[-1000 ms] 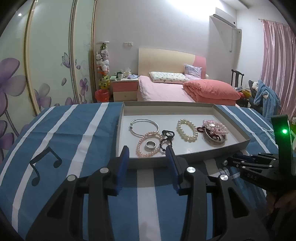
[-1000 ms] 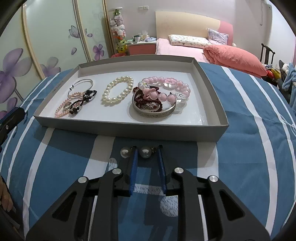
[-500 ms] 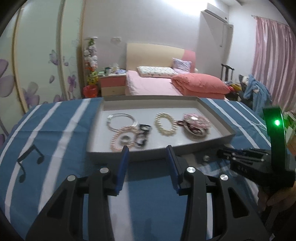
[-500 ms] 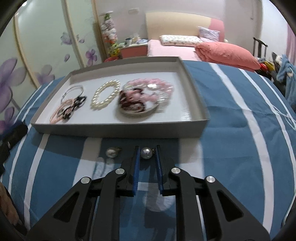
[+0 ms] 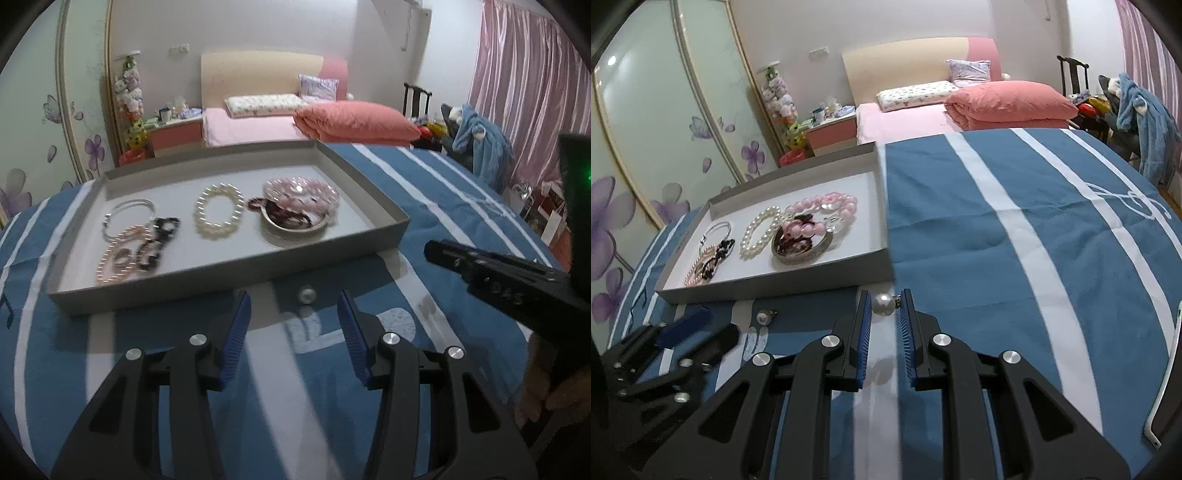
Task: Organize jewelry
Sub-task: 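Grasp one pearl earring with the right tool while the left tool grasps the other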
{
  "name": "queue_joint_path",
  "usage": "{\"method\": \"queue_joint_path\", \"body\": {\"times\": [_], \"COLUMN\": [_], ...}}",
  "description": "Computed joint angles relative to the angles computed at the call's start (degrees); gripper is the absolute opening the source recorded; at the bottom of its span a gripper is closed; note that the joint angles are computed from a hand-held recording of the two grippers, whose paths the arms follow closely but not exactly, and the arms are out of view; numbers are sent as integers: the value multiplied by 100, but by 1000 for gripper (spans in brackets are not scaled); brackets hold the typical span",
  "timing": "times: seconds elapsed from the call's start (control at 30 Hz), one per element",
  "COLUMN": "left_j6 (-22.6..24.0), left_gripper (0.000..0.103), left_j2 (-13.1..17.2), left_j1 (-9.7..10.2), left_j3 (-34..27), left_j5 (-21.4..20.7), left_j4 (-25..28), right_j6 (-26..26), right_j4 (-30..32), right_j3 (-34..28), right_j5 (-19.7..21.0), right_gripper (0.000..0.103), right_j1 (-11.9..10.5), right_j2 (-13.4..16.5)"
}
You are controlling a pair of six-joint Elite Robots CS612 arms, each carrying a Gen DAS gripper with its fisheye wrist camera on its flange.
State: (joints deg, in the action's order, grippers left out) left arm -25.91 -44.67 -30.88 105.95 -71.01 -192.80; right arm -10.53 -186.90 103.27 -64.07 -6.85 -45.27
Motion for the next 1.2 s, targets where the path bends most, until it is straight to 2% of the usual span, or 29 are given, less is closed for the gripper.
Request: {"method": "queue_joint_path", "body": {"times": [0.17,0.27,0.37,0.43,0.5,0.73,1.03,1.2], "left_j6": [-115,-271,-423,-473,-507,-703,-1258,-1390], "left_gripper": [48,42,34,20,14,14,14,14], "left_j2": [113,157,164,157,149,-10,-403,-476], "left_j1": [-2,11,4,-7,1,77,274,342], "left_j3": [-328,-473,-549,-558,-557,-209,570,723], "left_j5": [-25,-6,106,202,215,309,779,757], "left_j4": [627,951,1172,1249,1264,1119,1104,991], "right_j6": [77,81,60,38,11,-211,-713,-740], "right_j4": [30,68,94,91,104,170,368,294], "right_j3": [-14,-24,-25,-14,-7,71,213,279], "right_j5": [125,205,279,300,307,385,561,597], "right_gripper": [17,17,17,17,17,17,17,17], "right_j1": [-72,-99,-114,-112,-105,-52,134,195], "right_j2": [24,33,31,25,19,-44,-142,-192]}}
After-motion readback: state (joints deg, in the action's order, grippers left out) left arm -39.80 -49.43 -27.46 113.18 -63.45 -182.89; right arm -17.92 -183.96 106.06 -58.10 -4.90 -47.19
